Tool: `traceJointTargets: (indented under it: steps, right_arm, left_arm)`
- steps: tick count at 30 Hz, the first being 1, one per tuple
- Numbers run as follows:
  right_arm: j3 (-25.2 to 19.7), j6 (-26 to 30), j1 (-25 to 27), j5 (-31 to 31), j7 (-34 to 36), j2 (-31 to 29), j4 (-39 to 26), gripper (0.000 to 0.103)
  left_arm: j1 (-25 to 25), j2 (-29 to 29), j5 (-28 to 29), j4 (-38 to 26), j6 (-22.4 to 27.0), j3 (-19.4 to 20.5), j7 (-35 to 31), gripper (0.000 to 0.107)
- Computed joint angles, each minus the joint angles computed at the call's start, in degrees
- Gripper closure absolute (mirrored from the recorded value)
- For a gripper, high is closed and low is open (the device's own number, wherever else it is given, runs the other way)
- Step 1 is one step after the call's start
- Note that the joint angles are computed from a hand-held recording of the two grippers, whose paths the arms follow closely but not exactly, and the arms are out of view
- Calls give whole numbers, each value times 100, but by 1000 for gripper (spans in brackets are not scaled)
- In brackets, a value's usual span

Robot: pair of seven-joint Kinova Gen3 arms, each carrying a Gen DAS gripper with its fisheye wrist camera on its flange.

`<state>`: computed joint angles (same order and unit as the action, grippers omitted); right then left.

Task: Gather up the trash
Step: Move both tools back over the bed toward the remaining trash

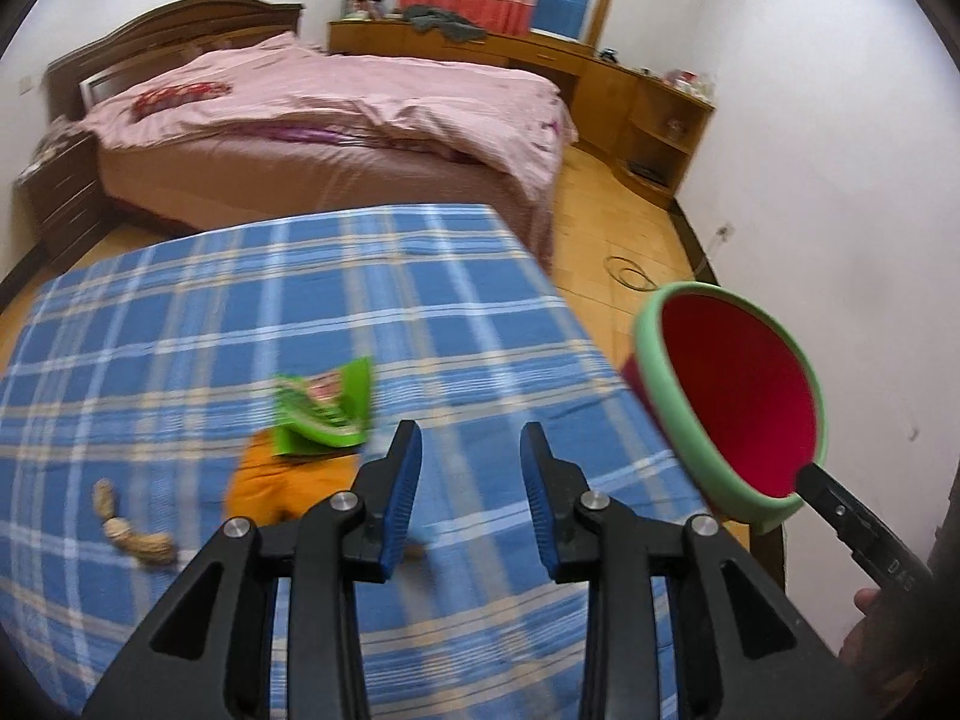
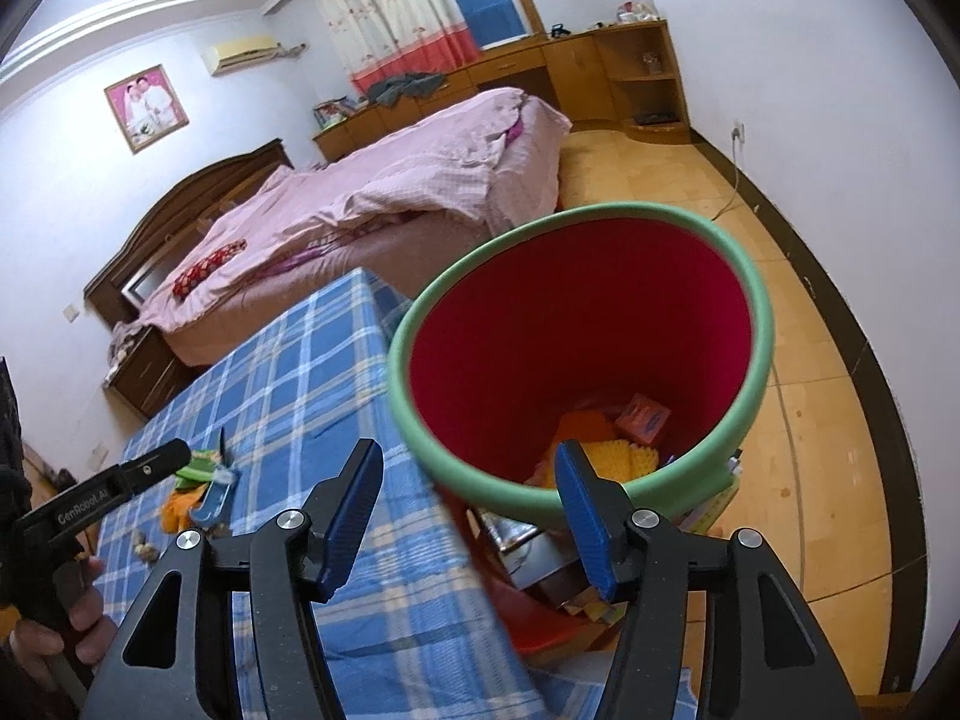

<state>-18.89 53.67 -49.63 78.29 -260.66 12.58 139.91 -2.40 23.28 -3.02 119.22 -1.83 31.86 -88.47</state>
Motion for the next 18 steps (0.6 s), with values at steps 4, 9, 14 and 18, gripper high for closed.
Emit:
traceJointTargets:
  steps: [4, 9, 14, 18]
  right_arm:
    - [-3, 2, -30, -40, 175, 61, -150, 42]
    - [18, -12, -89, -57, 250, 132, -251, 42]
    - [61, -105, -93, -27, 291, 209, -332, 42]
    - [82, -171, -94, -43, 396, 248, -400, 42]
  left_arm:
    - [-129, -39, 19, 87, -17, -166, 38, 74]
    - [-125, -32, 64, 121, 9, -527, 99, 73]
    - [7, 152, 167, 0, 183, -861, 75, 71]
    - [-302, 399, 244, -110, 313, -552, -72, 71]
